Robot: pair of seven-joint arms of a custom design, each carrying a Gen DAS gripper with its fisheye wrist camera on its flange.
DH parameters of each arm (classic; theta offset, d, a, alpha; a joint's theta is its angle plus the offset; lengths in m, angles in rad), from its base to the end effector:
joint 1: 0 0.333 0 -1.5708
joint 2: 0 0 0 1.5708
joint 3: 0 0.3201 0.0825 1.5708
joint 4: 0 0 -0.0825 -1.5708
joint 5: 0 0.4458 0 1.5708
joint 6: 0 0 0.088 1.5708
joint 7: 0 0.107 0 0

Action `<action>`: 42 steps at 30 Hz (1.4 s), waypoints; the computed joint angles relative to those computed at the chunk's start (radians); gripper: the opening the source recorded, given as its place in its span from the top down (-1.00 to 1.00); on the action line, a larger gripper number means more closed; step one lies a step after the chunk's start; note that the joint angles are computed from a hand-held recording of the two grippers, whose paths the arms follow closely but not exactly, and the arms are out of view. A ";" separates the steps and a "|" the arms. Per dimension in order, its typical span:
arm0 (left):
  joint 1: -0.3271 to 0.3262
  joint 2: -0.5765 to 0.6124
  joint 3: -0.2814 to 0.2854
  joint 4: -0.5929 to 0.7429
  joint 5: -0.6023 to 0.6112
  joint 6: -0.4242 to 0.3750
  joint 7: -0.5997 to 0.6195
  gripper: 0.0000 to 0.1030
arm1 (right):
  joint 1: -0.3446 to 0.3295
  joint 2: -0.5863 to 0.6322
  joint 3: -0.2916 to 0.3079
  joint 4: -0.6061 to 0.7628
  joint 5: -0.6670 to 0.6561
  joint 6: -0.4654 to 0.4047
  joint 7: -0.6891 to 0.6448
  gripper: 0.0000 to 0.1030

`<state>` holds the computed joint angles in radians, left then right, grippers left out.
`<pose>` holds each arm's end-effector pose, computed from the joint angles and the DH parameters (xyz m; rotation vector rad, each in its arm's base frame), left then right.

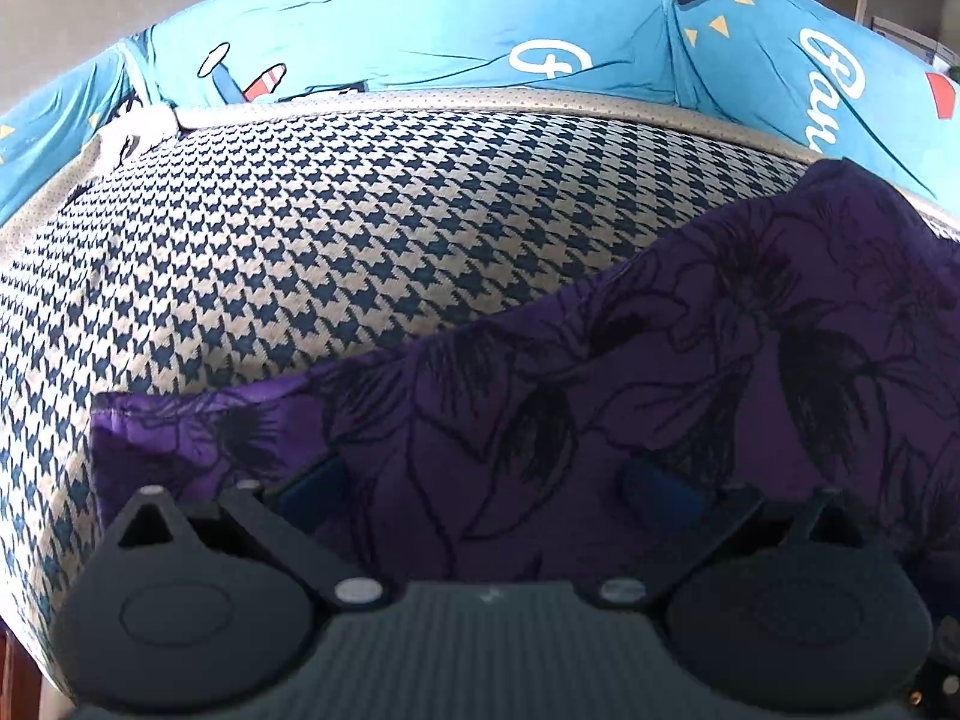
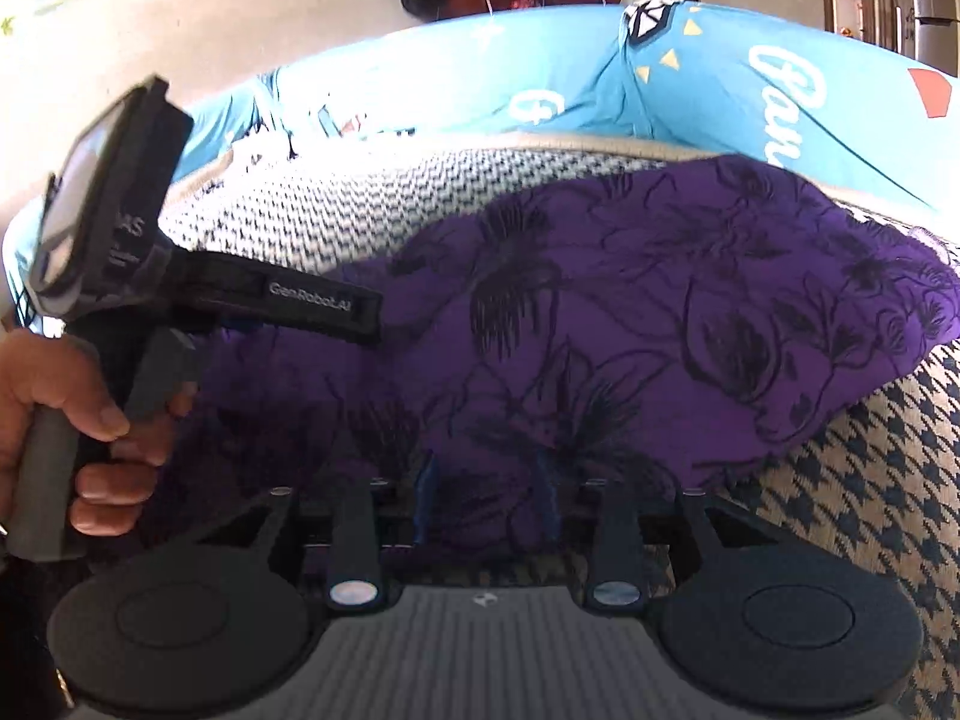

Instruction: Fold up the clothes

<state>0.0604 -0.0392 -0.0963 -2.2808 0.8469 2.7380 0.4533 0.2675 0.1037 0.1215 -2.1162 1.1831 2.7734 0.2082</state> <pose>0.5891 -0.0505 0.3809 -2.0732 1.4160 -0.4436 0.6031 0.2026 0.3727 -2.1165 0.9487 -0.2905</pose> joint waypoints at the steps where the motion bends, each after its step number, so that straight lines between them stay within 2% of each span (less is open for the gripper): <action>1: 0.000 -0.005 0.000 -0.005 0.001 0.003 0.000 -0.99 | 0.003 -0.003 0.003 -0.004 0.003 0.014 -0.016 0.31; 3: 0.002 -0.020 0.002 -0.022 -0.021 0.010 0.006 -0.99 | 0.007 -0.011 0.005 -0.013 0.002 0.029 -0.020 0.30; 8: 0.020 -0.085 -0.002 -0.088 -0.026 0.017 -0.018 -0.99 | 0.010 -0.035 -0.001 -0.026 0.015 -0.012 -0.015 0.30; 15: 0.058 -0.190 -0.007 -0.195 -0.088 0.041 0.028 -0.99 | 0.027 -0.083 -0.011 -0.064 0.046 -0.117 -0.109 0.30; 21: 0.098 -0.259 -0.031 -0.248 -0.106 0.008 0.009 -0.99 | 0.053 -0.131 -0.024 -0.112 0.044 -0.229 -0.198 0.30; 24: 0.100 -0.288 -0.022 -0.271 -0.161 -0.024 0.015 -0.99 | 0.067 -0.151 -0.028 -0.132 0.046 -0.273 -0.238 0.30; 29: 0.107 -0.340 0.001 -0.321 -0.257 -0.005 0.054 -0.99 | 0.095 -0.181 -0.028 -0.171 0.033 -0.304 -0.335 0.27; 35: 0.095 -0.367 0.017 -0.353 -0.373 0.006 0.132 -0.99 | 0.125 -0.204 -0.027 -0.206 0.028 -0.295 -0.447 -0.01; 42: 0.084 -0.382 0.017 -0.368 -0.448 0.015 0.195 -0.99 | 0.164 -0.187 -0.009 -0.226 0.033 -0.179 -0.553 -0.04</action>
